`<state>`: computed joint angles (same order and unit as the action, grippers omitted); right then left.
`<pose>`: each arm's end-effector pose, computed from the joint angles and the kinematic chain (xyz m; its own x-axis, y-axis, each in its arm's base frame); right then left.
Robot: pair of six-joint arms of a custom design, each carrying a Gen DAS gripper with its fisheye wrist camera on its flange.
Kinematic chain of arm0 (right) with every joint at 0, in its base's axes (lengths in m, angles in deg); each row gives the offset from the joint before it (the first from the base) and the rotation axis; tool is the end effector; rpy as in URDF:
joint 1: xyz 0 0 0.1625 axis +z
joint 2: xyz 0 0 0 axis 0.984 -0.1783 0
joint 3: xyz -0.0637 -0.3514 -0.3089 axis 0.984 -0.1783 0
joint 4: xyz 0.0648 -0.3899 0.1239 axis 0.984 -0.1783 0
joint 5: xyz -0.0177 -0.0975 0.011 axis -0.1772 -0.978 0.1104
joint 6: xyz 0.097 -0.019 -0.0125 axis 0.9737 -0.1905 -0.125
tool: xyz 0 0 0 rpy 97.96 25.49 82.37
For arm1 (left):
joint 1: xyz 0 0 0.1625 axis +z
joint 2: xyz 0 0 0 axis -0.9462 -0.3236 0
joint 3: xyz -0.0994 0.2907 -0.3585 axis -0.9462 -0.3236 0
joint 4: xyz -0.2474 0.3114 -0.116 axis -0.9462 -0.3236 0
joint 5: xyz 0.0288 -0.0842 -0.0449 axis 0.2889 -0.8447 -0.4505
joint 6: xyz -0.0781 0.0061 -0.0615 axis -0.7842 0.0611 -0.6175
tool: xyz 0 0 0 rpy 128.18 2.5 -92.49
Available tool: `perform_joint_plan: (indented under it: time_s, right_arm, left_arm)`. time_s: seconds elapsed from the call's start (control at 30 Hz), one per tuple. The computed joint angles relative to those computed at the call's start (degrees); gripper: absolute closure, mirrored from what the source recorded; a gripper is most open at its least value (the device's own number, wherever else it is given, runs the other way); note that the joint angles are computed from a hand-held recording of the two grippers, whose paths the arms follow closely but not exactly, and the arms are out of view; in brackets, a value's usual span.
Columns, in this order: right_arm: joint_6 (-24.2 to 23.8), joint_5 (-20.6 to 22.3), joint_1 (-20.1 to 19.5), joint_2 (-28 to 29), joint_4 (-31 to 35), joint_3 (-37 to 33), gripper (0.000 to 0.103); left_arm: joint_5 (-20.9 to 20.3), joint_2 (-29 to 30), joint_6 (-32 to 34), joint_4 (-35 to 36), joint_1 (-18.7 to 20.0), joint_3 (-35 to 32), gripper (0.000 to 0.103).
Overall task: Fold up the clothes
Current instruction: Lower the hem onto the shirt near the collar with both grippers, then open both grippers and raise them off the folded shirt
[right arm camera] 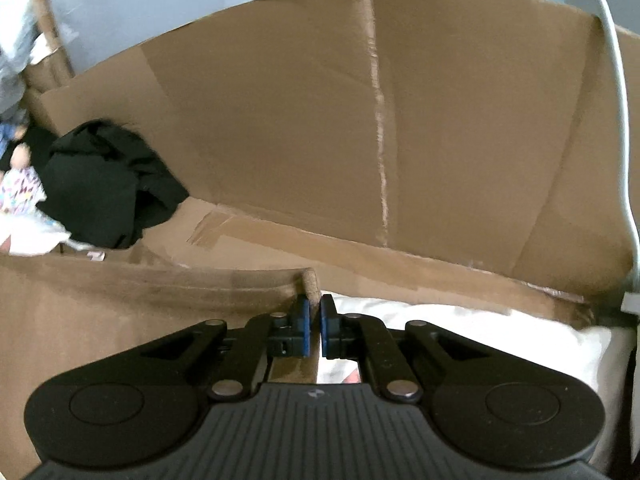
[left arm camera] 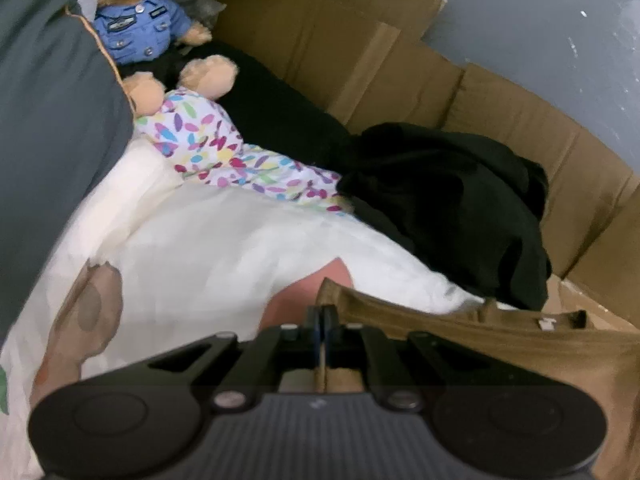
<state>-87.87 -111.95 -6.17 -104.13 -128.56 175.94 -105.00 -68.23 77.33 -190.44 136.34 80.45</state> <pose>-0.0799 -0.5696 0.3190 -0.7204 0.5060 0.4743 -0.0887 0.6109 -0.7867 -0.2193 -0.9074 0.0852 -0.7084 0.4419 -0.5503 0.6472 0.7178 -0.2567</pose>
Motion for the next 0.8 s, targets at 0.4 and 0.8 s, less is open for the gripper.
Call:
perform_joint_plan:
  time_s: [0.4,0.8]
  right_arm:
    - [2.68,-2.45,-0.33,3.49,5.31,-6.84,0.098]
    - [5.25,-3.99,-1.71,6.50,9.41,-11.72,0.093]
  left_arm:
    - [5.88,5.76,0.24,6.83,-0.55,-10.98,0.101]
    - [11.44,14.81,-3.43,16.95,-0.84,-26.34,0.097]
